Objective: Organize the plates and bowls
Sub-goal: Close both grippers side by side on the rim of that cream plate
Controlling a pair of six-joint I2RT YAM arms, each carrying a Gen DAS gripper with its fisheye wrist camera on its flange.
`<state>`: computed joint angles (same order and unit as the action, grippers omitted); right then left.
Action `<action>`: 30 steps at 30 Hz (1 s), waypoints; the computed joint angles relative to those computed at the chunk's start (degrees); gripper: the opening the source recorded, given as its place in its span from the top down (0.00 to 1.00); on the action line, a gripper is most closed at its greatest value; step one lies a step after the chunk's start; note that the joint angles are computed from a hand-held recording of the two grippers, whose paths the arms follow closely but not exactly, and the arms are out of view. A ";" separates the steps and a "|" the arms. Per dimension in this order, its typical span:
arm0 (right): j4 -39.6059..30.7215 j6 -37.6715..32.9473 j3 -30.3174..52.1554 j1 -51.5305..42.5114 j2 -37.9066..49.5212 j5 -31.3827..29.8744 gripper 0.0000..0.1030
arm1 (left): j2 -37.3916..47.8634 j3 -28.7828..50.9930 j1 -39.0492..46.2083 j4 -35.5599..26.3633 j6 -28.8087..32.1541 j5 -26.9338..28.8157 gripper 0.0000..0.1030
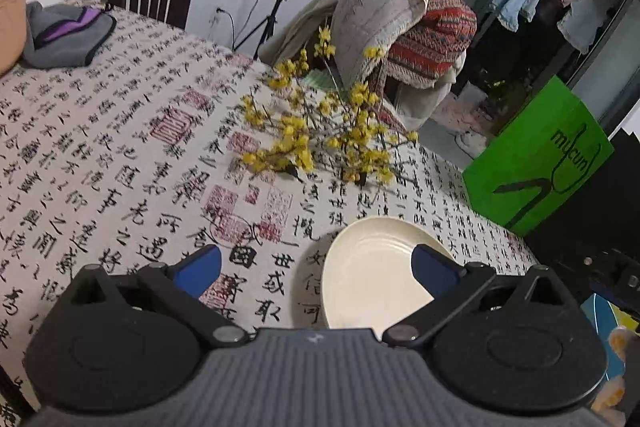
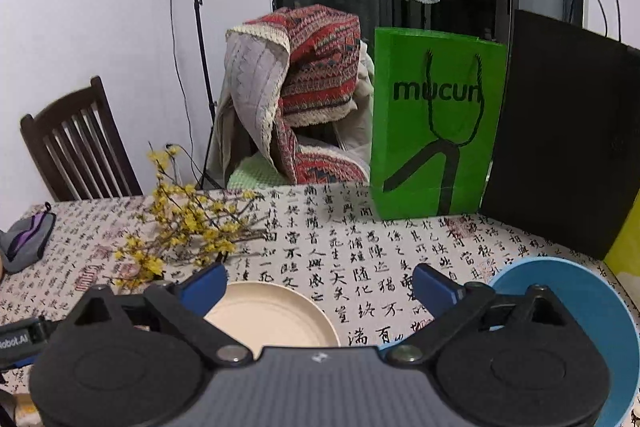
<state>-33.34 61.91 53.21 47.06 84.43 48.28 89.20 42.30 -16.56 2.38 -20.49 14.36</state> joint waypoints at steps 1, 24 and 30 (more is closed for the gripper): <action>0.14 -0.32 0.20 -0.48 0.58 -0.46 0.06 | 0.50 0.30 -0.03 -0.29 -0.03 0.16 0.00; 1.06 -11.37 9.74 -8.29 17.25 -11.67 0.61 | 10.20 4.08 -3.91 -3.36 -1.66 -0.39 0.06; -0.93 -12.06 11.62 -10.39 21.24 -13.12 0.67 | 11.47 3.91 -4.12 -2.55 -2.06 1.05 0.10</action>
